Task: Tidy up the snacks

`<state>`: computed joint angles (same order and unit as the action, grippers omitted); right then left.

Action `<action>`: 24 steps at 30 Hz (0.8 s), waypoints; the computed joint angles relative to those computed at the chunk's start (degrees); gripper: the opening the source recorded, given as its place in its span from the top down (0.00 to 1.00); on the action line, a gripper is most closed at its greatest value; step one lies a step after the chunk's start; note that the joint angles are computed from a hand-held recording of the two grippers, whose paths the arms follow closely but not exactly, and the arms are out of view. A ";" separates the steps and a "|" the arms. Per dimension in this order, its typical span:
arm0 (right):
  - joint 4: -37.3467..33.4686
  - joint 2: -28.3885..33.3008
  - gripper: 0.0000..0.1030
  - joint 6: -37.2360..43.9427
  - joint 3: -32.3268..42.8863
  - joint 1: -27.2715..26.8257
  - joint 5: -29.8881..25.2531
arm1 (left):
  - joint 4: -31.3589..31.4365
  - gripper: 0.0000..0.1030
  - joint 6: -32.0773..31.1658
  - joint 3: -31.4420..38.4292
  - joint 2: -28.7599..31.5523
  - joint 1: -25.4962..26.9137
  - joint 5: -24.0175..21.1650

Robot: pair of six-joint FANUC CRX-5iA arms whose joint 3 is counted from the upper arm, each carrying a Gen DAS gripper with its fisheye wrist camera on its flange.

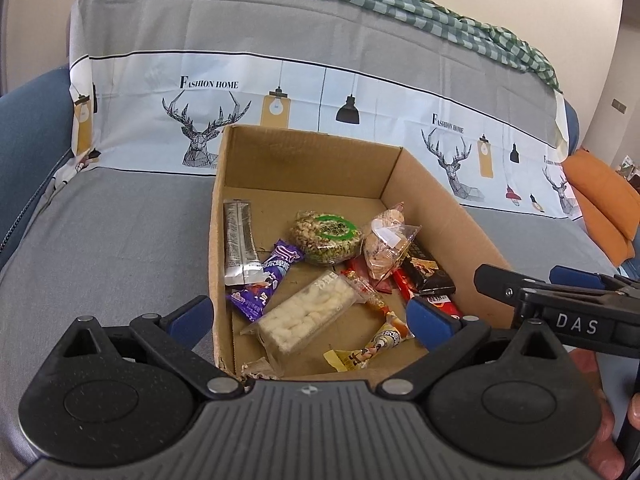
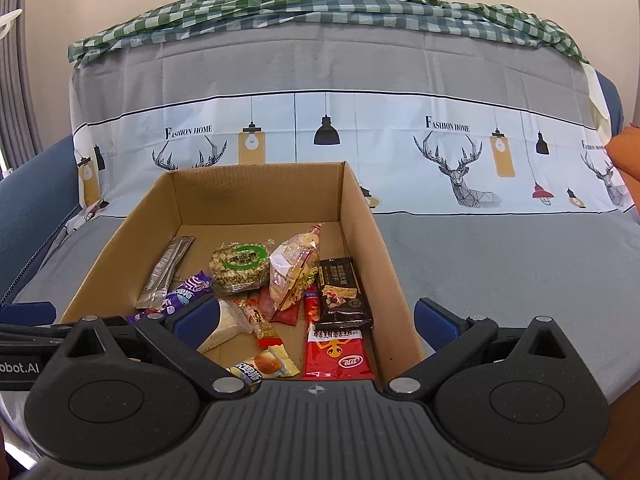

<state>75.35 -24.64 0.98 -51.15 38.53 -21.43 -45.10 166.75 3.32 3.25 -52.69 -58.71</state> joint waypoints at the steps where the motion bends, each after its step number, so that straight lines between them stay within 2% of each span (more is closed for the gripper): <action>1: -0.11 0.03 0.01 0.03 0.01 0.09 -0.07 | 0.01 0.01 -0.08 0.02 0.03 -0.01 0.00; 24: 1.88 0.17 0.01 -0.57 -0.27 0.36 -0.28 | -0.49 0.01 -0.52 -0.22 -0.18 -0.24 1.13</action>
<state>77.23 -24.47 0.41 -51.41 38.89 -21.71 -45.59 166.23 3.10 3.07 -52.93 -57.58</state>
